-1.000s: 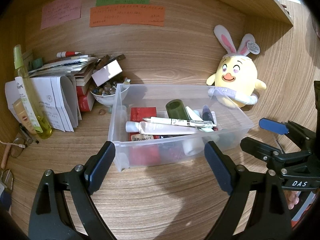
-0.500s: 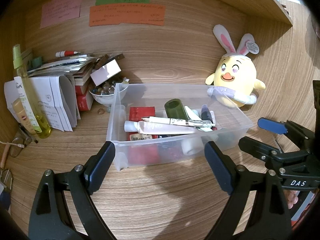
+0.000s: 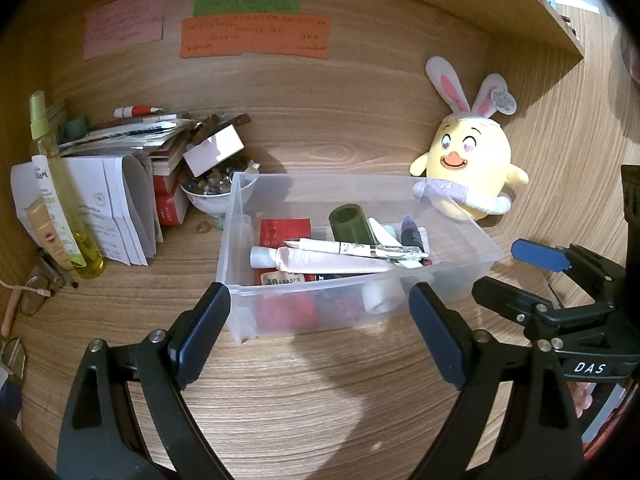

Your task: Organize objects

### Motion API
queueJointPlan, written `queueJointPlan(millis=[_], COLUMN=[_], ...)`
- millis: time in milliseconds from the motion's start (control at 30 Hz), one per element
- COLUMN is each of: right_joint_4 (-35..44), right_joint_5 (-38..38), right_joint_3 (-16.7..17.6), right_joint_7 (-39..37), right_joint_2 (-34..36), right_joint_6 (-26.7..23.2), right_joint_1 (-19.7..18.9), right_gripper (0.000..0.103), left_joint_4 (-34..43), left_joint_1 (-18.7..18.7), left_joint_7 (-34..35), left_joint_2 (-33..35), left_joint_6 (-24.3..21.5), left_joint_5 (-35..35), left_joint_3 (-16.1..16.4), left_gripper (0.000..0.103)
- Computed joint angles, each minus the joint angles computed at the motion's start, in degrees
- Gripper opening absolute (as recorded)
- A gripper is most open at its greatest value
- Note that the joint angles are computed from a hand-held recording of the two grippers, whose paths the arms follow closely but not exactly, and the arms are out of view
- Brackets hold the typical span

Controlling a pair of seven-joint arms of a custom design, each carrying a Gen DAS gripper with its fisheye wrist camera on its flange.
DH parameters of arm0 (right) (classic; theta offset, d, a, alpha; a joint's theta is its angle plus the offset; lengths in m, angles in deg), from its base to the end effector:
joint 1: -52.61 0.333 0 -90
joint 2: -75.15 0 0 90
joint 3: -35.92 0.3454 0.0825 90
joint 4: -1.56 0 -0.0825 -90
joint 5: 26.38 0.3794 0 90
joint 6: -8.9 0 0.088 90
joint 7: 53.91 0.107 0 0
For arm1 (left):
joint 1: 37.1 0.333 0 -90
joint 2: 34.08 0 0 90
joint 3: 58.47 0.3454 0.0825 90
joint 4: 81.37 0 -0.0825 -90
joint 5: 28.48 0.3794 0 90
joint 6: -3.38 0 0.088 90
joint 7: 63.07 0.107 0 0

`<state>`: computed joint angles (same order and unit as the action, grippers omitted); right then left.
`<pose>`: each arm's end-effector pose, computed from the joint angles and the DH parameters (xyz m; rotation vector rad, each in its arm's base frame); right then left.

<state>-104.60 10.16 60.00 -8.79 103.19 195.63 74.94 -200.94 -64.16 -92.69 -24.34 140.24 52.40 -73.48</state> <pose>0.5461 0.4233 0.3969 -2.0684 0.8601 -0.3895 0.4481 -0.3859 0.3972 -1.8731 1.3563 -0.8293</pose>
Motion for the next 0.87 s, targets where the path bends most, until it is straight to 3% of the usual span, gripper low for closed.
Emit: queueJointPlan(millis=[700,867], right_joint_4=[0.44,0.64], right_joint_5=[-0.21,-0.12], right_joint_3=[0.34,0.00], right_joint_7=[-0.74,-0.84], right_joint_2=[0.16,0.33], right_joint_6=[-0.22,-0.68], right_joint_1=[-0.34,-0.27], right_gripper=[0.082,0.082], left_joint_4=[-0.47,-0.07], left_joint_1=[0.31,0.02], left_joint_7=[-1.60,-0.25], left_joint_2=[-0.33,-0.06], left_joint_6=[2.53,0.64], left_joint_5=[2.04,0.72], left_joint_3=[0.18,-0.13], left_gripper=[0.092,0.092])
